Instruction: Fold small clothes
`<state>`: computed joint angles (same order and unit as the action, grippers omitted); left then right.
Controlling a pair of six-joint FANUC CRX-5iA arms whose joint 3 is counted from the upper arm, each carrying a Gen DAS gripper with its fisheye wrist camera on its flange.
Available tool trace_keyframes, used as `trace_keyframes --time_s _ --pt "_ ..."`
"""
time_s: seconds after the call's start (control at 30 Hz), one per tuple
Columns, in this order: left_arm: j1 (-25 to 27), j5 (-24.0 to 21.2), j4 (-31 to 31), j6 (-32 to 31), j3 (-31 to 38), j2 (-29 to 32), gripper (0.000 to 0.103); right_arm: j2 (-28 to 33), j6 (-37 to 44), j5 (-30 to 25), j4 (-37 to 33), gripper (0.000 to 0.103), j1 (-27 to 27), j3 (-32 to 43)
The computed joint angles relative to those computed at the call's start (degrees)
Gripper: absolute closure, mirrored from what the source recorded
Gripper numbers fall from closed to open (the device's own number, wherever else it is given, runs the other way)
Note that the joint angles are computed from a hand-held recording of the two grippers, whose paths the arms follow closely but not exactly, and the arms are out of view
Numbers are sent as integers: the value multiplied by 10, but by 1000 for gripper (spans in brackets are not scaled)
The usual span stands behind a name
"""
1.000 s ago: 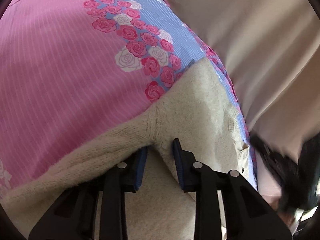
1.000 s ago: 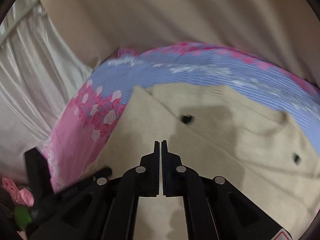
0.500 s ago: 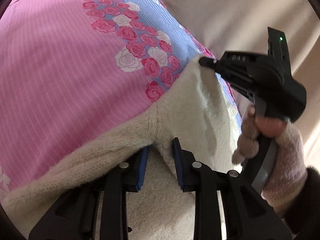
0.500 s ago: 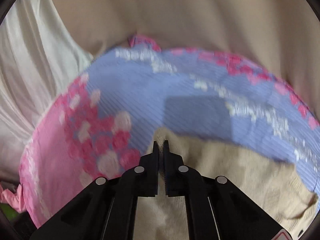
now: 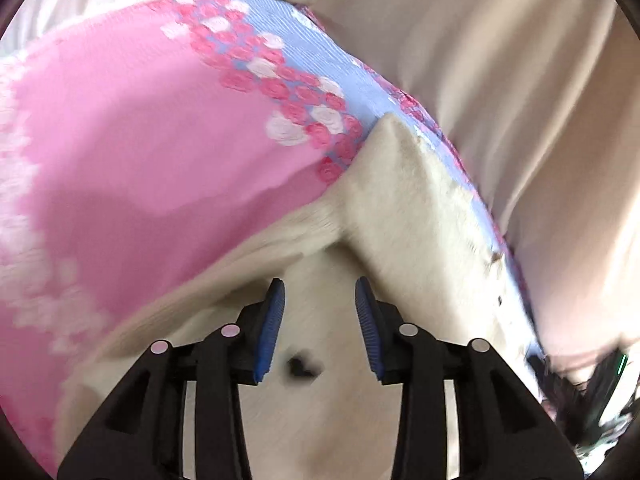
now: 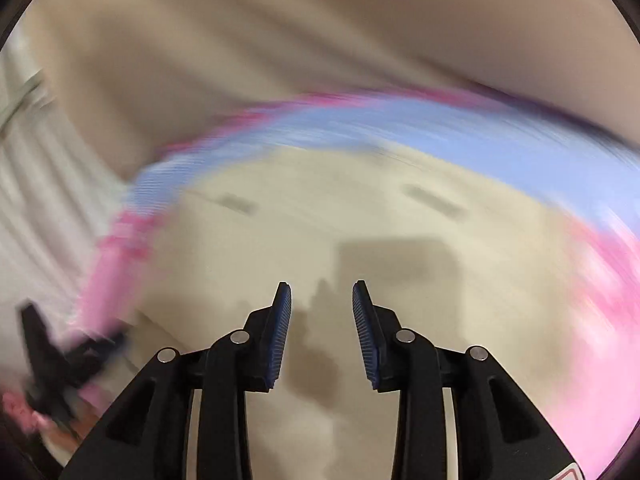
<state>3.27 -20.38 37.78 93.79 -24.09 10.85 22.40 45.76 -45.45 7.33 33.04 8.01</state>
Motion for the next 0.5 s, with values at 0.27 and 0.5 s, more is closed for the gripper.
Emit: trace_keyframes --time_s 0.27,0.5 --pt "57 -85 -155 141 -85 -122 53 -251 -110 -30 -73 63 36 -295" --pt "78 -52 -15 63 -224 -214 29 -242 8 34 -193 41 90 -307"
